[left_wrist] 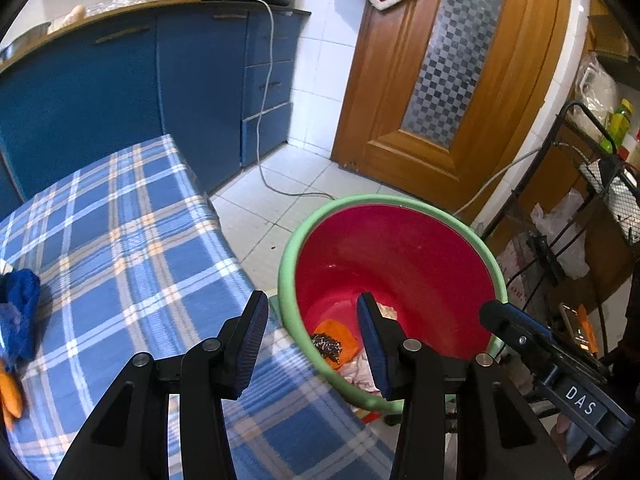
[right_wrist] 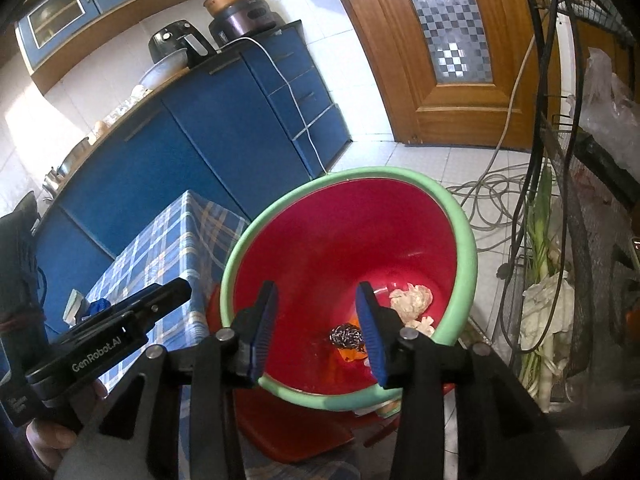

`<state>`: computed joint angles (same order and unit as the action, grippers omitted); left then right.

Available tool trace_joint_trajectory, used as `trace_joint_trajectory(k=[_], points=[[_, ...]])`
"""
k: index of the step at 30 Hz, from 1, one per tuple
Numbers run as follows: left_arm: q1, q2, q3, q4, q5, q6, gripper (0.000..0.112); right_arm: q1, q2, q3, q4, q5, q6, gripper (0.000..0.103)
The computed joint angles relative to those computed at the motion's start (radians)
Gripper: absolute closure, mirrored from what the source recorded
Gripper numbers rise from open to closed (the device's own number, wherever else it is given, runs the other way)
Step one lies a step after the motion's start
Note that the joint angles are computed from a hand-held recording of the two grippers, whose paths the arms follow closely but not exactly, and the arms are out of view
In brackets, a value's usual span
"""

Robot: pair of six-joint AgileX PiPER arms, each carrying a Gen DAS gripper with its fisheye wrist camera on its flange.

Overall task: Collect trash
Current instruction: 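Move both tools back over the table, then grasp the yellow mesh sponge with the left tool and lift it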

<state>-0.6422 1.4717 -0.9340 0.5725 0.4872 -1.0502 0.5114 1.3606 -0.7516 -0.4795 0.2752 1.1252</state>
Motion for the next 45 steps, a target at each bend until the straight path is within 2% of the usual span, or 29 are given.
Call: trace_joint_trajectory(k=[15,24,29,33,38,45], points=[[-0.009,-0.282,0.166,0.070,0.113,-0.117,0.065,0.160,-0.054,-0.041,-0.157,0.105,0.185,0.054],[0.075,-0.485,0.270,0.033,0.188,-0.075,0.065,0.277,-0.014,-0.109,-0.214,0.158,0.255,0.051],[0.190,-0.566,0.300,-0.043,0.198,0.039,0.065,0.326,0.027,-0.154,-0.209,0.170,0.250,0.048],[0.353,-0.614,0.308,-0.159,0.179,0.210,0.065,0.358,0.061,-0.188,-0.215,0.182,0.254,0.047],[0.533,-0.630,0.322,-0.282,0.156,0.391,0.058,0.383,0.109,-0.229,-0.193,0.183,0.224,0.045],[0.812,-0.621,0.361,-0.520,0.119,0.725,0.058,0.391,0.160,-0.264,-0.151,0.175,0.175,0.045]])
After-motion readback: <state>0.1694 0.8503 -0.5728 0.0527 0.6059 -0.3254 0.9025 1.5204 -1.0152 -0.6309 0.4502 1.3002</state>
